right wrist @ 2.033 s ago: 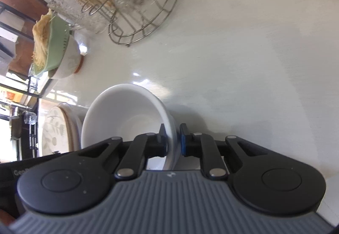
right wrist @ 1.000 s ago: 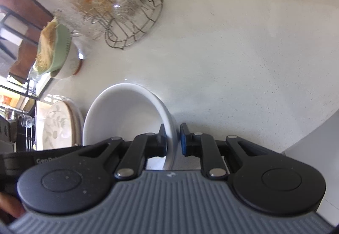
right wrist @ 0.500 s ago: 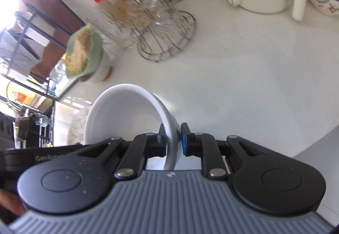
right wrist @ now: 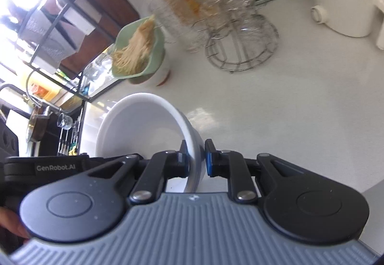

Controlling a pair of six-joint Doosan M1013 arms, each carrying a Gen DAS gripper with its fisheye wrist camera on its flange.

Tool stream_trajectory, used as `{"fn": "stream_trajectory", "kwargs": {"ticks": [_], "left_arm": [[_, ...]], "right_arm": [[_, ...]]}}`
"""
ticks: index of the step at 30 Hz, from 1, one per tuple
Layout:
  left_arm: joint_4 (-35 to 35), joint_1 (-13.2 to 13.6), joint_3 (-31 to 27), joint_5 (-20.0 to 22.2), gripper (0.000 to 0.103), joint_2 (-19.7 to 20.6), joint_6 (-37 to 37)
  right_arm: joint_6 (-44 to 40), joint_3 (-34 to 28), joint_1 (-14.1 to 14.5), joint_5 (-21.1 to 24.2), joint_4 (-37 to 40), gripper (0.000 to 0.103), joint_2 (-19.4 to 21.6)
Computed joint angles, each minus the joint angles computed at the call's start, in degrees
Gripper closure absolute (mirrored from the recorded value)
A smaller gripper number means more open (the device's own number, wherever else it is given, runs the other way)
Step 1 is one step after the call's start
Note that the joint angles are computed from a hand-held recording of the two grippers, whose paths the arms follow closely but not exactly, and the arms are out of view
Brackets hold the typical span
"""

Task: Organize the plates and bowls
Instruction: 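Lift the nested bowl stack and carry it onto the plate stack with the left gripper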

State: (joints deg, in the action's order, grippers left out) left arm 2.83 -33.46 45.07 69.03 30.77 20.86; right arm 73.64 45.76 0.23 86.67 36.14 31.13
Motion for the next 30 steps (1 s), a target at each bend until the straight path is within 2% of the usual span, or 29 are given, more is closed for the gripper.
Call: {"fn": "stream_trajectory", "kwargs": {"ticks": [9,13,20,26,30], "left_arm": [[0.8,2.1,6.6,-1.4,0.079,-4.4,0.8],[-0.3,3.4,10.2,-3.3,0.079,-6.2,2.0],[-2.9,5.6,15.2,-5.2,0.079,-7.9,4.9],[-4.2,6.5,18.1,-6.8,0.079,-8.6,7.6],[-5.7,7.0,18.5,-6.4,0.079,-8.2,8.9]], "right_arm": [[-0.1,1.7,3.2,-2.2,0.9,0.086,-0.8],[0.9,2.9,4.6,-3.6,0.5,0.086,-1.3],[2.8,6.7,7.3,-6.9,-2.5,0.086,-2.5],[5.1,9.0,8.5,-9.3,-4.1,0.086,-3.0],[7.1,9.3,9.2,-9.2,-6.0,0.086,-2.8]]}}
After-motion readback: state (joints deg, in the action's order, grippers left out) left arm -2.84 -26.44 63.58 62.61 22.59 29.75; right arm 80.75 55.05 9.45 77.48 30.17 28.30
